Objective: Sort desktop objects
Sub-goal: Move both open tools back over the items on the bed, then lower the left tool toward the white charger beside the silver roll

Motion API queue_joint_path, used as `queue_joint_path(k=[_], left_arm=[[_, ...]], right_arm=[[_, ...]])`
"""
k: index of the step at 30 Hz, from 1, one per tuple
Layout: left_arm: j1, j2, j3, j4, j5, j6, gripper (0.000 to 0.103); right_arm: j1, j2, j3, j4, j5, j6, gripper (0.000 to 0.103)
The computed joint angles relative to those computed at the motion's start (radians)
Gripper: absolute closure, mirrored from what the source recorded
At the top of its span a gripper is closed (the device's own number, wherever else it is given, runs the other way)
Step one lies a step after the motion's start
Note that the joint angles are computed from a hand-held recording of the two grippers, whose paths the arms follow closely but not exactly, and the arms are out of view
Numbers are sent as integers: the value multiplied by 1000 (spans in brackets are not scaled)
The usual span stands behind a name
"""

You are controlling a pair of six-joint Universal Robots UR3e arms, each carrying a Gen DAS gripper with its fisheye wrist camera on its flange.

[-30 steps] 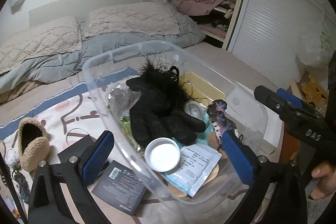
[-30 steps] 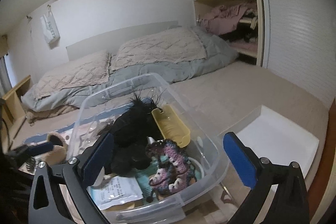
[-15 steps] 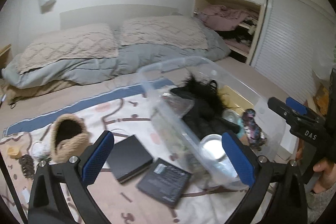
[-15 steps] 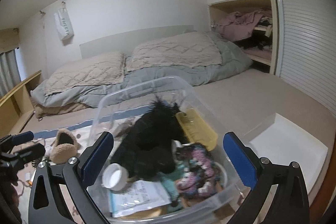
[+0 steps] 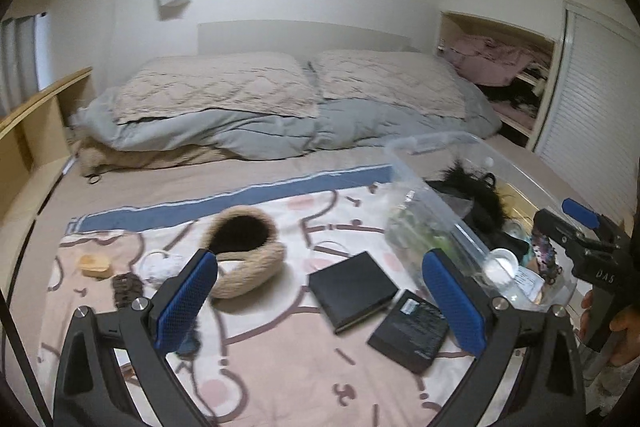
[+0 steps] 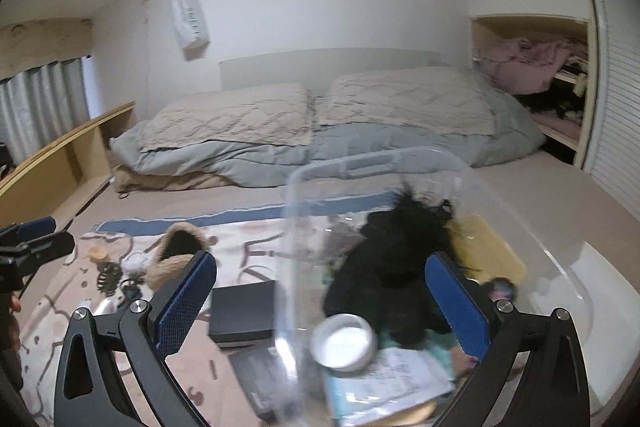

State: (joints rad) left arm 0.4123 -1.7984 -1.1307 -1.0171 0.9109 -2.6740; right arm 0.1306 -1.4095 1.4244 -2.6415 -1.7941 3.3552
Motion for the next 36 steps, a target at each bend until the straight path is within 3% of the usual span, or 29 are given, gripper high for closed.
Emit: queue_joint_path(k=[6,22,36], left_arm=[[107,18,-13,14,-46,3,0],[310,96,-114,34,-66,51,0],[427,28,-122,65,-50,85,0]], right_arm=[[69,92,-119,17,9,0,0],[215,335,-452,105,18,-16,0],[305,655,-950,312,54,-15,0]])
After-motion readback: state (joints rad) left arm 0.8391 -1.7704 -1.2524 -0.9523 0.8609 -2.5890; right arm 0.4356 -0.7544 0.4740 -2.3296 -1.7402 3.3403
